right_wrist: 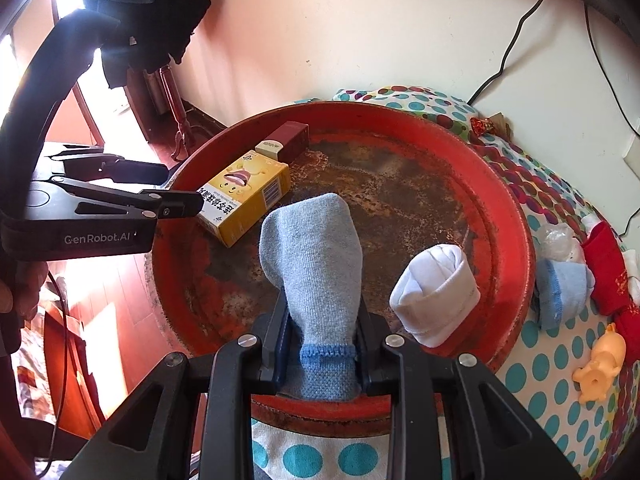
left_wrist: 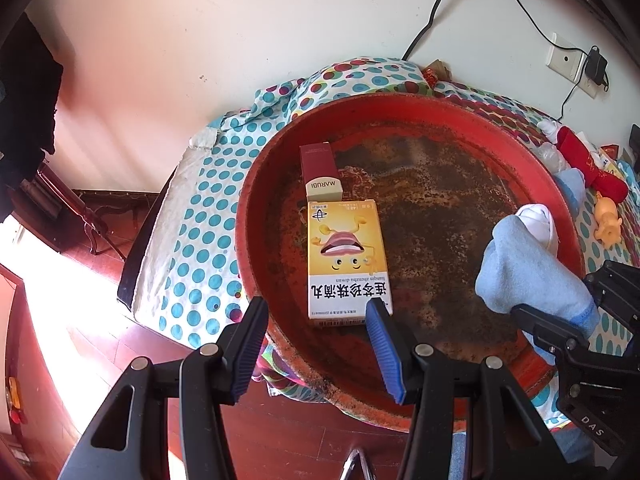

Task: Organize objects
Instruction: 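Carry the blue sock into the red tray and open the right gripper, then grasp the orange pig toy with the right gripper while the left gripper reaches toward the blue sock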

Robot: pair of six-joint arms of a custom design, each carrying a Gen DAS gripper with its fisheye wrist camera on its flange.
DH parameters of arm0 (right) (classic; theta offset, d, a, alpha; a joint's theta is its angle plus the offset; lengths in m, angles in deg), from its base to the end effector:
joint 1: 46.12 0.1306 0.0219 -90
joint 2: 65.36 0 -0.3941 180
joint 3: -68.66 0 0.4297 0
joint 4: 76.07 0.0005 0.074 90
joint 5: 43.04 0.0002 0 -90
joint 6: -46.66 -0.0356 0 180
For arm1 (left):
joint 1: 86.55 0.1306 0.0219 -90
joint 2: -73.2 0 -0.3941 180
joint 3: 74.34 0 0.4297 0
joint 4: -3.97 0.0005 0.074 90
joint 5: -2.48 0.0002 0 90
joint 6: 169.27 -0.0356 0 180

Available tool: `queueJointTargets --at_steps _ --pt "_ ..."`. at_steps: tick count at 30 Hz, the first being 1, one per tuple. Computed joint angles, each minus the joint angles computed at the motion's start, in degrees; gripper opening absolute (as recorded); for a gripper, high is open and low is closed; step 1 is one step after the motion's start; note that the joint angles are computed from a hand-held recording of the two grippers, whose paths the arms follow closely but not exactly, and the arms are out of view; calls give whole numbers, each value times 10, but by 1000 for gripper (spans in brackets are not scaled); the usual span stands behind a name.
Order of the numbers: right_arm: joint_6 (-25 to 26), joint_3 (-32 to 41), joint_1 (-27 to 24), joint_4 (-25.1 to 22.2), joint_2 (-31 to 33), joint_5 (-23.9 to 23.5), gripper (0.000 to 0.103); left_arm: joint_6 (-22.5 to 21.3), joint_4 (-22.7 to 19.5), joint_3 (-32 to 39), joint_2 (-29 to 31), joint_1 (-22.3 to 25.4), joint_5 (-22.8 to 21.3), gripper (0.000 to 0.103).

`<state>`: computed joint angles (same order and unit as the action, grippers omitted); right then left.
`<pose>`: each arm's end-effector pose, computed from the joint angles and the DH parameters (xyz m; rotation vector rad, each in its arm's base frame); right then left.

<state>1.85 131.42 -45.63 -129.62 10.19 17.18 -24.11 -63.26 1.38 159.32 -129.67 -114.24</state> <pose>0.3843 0.0205 0.3209 -1.1152 2.2838 0.4219 0.3320 -0.2897 0.3428 -0.3450 2.6224 0.1941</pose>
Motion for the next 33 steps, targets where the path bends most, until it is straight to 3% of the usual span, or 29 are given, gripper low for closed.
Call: queueJointTargets --at_steps 2,4,5,14,18,29,33 --pt "2 -2 -1 3 -2 -7 39 0 1 -1 0 0 1 52" --pt "-7 -6 -3 16 -10 -9 59 1 0 0 1 0 1 52" --pt "-11 -7 -4 21 -13 -12 60 1 0 0 2 0 1 52" --pt "-31 16 -33 12 -3 -34 64 -6 0 7 13 -4 8 52" --pt "-40 28 -65 30 4 -32 65 -11 1 12 20 -7 8 52" --pt "-118 113 -191 84 110 32 65 -32 6 32 42 -17 9 52" --pt "-135 143 -218 70 157 54 65 -49 14 41 49 -23 10 52"
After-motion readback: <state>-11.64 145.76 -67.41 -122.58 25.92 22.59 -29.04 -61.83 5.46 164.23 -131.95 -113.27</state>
